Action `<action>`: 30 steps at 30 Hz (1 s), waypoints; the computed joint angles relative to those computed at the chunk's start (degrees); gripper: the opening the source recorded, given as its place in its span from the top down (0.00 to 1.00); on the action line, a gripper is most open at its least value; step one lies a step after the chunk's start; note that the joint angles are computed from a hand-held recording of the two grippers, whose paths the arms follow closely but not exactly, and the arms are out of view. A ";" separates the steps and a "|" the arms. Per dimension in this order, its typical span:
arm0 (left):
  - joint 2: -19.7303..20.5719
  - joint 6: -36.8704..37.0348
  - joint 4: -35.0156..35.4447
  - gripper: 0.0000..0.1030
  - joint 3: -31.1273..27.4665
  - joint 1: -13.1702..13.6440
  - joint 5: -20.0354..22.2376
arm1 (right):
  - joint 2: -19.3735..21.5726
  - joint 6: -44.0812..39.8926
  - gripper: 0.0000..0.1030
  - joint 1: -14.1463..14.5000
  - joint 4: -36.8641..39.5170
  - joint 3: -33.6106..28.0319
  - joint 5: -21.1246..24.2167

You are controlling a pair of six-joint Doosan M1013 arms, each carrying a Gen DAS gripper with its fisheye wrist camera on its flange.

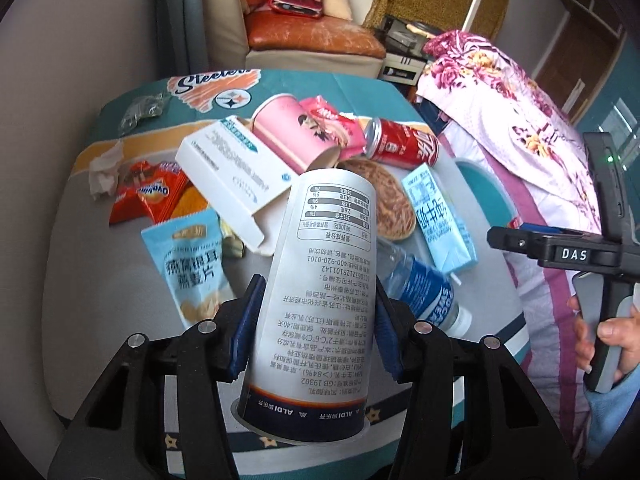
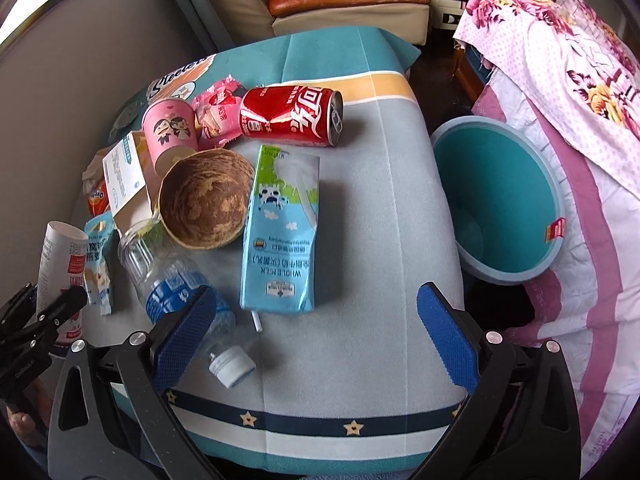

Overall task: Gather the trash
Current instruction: 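Grasp the white paper cup with the left tool while the right tool grasps the whole-milk carton, then carry both items over the teal wastebasket and open both tools to drop them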

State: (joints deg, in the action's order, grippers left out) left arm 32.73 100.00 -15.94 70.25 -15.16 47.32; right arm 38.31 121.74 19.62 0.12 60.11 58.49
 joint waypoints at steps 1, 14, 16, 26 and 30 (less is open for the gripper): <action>0.74 -0.58 -0.14 0.49 -1.17 -0.05 0.20 | 0.72 -0.62 0.06 -0.26 0.66 -1.05 0.53; 7.27 -5.41 2.13 0.49 -12.22 -0.62 5.39 | 7.75 -9.73 0.51 -2.84 13.26 -9.14 5.41; 7.80 -5.86 2.72 0.49 -13.11 -0.87 6.11 | 7.36 -10.77 0.51 -2.76 13.69 -8.46 4.45; 10.76 -1.59 2.74 0.49 -19.89 -4.94 9.19 | -1.91 -5.49 0.51 -5.30 7.15 2.70 -8.76; 14.18 1.23 0.64 0.49 -25.62 -7.67 12.52 | -5.69 1.99 0.51 -7.73 1.66 8.24 -12.33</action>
